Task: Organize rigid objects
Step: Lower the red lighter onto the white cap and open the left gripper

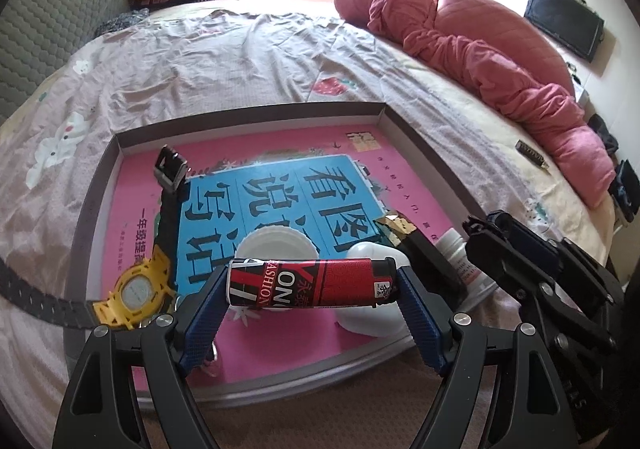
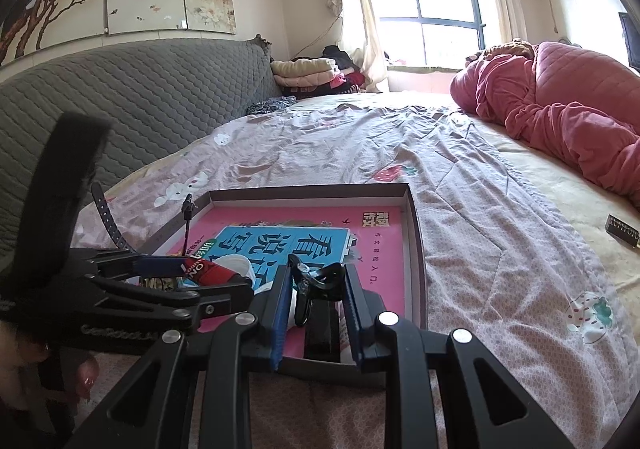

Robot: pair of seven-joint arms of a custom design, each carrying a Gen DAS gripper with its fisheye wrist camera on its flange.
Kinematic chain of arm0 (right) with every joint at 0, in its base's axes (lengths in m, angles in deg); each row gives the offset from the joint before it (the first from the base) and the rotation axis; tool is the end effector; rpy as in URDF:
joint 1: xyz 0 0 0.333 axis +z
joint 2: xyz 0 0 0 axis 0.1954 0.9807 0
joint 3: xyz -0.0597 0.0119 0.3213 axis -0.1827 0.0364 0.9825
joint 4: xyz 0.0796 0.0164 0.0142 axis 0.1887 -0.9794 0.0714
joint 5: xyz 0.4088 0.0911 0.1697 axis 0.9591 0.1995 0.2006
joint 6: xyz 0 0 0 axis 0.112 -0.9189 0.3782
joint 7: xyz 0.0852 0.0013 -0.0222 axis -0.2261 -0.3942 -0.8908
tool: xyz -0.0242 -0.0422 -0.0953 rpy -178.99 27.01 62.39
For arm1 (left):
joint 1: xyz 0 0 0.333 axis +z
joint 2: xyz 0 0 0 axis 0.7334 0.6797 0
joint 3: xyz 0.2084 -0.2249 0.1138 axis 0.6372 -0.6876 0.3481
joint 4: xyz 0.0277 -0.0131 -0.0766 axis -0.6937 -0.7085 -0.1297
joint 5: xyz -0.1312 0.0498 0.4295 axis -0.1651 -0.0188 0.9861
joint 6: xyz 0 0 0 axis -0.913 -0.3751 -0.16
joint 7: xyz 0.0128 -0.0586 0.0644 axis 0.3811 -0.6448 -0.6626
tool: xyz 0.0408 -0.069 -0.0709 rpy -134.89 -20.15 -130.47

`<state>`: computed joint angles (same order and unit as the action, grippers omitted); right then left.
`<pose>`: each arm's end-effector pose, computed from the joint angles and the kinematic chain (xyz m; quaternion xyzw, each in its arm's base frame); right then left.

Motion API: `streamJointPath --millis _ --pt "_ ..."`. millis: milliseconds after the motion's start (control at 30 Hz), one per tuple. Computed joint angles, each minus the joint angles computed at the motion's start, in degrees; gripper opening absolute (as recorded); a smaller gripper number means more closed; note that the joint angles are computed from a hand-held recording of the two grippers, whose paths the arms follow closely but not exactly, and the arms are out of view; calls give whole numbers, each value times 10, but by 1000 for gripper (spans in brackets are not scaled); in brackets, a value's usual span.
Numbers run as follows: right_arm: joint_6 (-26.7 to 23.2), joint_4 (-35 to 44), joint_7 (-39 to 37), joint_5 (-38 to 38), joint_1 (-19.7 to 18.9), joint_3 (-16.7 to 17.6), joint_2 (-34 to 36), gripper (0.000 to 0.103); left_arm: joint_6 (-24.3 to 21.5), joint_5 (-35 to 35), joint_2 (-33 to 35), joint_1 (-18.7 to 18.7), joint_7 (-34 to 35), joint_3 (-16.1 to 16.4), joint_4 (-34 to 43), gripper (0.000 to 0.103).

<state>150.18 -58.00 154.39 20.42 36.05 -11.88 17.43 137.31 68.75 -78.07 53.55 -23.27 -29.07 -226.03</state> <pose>0.4362 0.3049 0.3105 -0.7400 0.4587 -0.1943 0.4519 0.4538 -0.1854 0.3188 -0.6728 0.6599 -0.2874 0.1711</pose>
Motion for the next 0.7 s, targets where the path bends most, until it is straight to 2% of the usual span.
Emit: streamJointPath --millis 67,133,300,467,567,700 --pt "-6 2 -3 -1 0 0 1 26 -13 -67 6 -69 72 60 0 83" --pt "-13 6 -22 17 7 0 2 26 -30 -104 9 -97 115 79 4 83" --pt "-20 11 -78 71 26 -1 4 26 -69 -144 9 -123 180 89 10 83" --pt "-23 13 -75 71 22 2 5 26 -81 -253 9 -169 285 124 9 83" --pt "-23 13 -67 63 18 3 6 25 -85 -279 8 -170 307 120 8 84" --pt "-21 14 -62 54 15 4 8 26 -78 -257 6 -147 286 100 6 84"
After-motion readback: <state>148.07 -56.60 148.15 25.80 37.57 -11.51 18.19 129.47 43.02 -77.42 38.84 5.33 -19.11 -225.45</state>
